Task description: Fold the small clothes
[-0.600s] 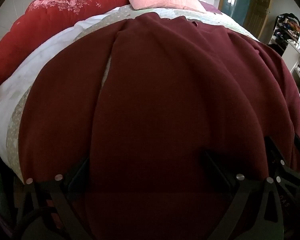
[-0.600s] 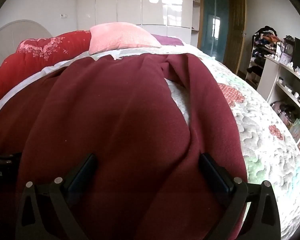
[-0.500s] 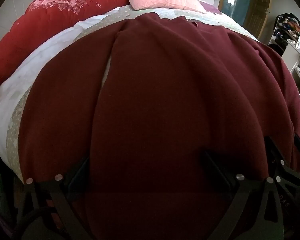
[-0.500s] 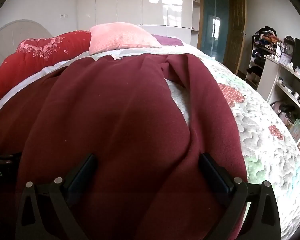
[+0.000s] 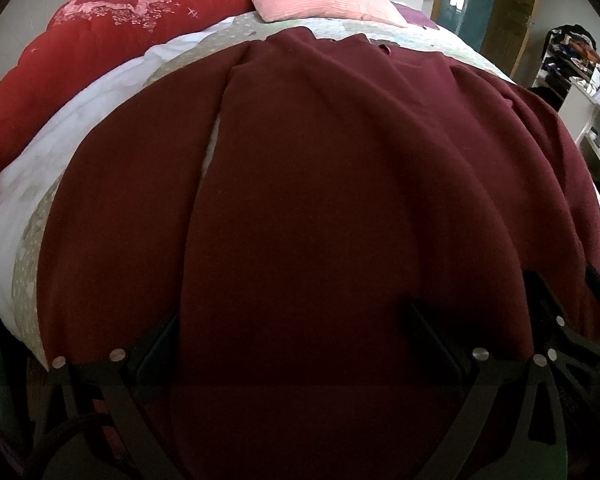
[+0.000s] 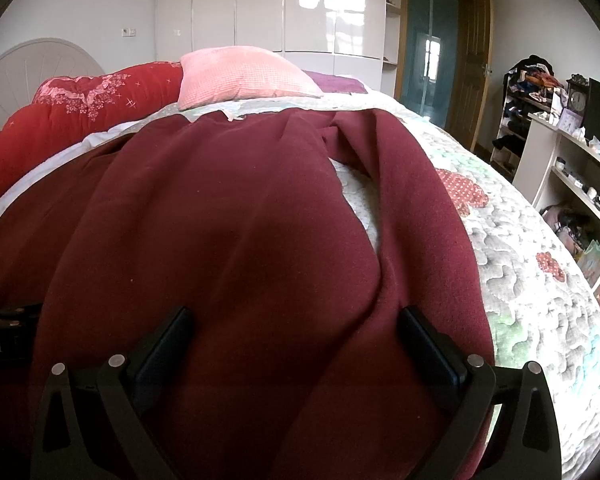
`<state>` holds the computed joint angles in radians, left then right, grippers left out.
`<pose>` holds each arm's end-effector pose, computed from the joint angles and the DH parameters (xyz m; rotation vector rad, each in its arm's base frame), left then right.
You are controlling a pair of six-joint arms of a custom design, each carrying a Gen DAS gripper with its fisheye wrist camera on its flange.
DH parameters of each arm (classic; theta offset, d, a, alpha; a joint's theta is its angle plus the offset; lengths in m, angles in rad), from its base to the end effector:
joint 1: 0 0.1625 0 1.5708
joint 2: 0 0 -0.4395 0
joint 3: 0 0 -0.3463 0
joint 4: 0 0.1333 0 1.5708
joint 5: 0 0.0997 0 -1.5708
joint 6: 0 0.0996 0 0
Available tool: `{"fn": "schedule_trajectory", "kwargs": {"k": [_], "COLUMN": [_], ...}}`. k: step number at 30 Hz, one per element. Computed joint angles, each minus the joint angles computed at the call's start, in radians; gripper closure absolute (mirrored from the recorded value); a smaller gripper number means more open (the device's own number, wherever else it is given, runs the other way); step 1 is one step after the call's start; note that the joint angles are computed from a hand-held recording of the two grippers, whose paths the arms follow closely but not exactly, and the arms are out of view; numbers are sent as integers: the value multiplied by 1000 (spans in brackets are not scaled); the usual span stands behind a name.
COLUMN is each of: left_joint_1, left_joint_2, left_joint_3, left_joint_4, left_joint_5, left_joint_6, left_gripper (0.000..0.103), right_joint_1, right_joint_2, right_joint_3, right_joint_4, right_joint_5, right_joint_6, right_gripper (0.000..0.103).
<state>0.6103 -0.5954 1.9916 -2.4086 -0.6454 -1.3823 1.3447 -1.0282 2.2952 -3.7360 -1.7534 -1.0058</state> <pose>-0.2688 -0.4477 -0.0357 -0.1517 2.1991 -0.7595 0.0071 -0.4831 0.2254 0.8011 -2.2239 0.8041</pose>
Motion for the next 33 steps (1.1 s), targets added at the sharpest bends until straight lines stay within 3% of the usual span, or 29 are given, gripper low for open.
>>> {"fn": "schedule_trajectory", "kwargs": {"k": [6, 11, 12, 15, 16, 17, 19, 21, 23, 25, 26, 28, 30, 33], "left_joint_1": [-31, -86, -99, -119, -125, -130, -153, -153, -172, -191, -195, -208, -213, -220], "left_joint_2": [-40, -100, -113, -137, -142, -147, -156, -165, -172, -181, -185, -186, -186, -184], "left_joint_3": [28, 57, 58, 10, 5, 7, 30, 30, 50, 71, 78, 80, 82, 90], "left_joint_4": [-7, 21, 51, 229, 252, 255, 248, 261, 279, 302, 315, 357, 356, 302], "left_joint_5": [-13, 44, 60, 51, 53, 57, 71, 58, 83, 115, 122, 138, 137, 109], "left_joint_6": [-60, -120, -142, -203, -215, -219, -237, -233, -268, -310, -325, -368, -375, -349], "left_gripper": [6, 6, 6, 6, 6, 6, 6, 6, 6, 6, 6, 6, 6, 6], "right_joint_1": [-2, 3, 4, 18, 8, -2, -9, -16, -24, -49, -57, -96, -118, -78], "right_joint_2": [-14, -7, -16, -105, -143, -164, -185, -177, -156, -150, -160, -220, -278, -350], "right_joint_3": [8, 0, -5, -49, -62, -66, -94, -145, -231, -287, -299, -303, -294, -208], "right_joint_4": [10, 11, 40, 279, 337, 353, 347, 335, 346, 304, 309, 386, 478, 562], "right_joint_5": [-1, 20, 26, 10, 53, 83, 73, 9, -136, -231, -248, -190, -123, -92], "right_joint_6": [-6, -11, -10, 29, 58, 69, 88, 113, 177, 245, 279, 352, 370, 254], "right_gripper": [0, 0, 0, 1, 1, 1, 1, 1, 2, 5, 5, 5, 5, 6]}}
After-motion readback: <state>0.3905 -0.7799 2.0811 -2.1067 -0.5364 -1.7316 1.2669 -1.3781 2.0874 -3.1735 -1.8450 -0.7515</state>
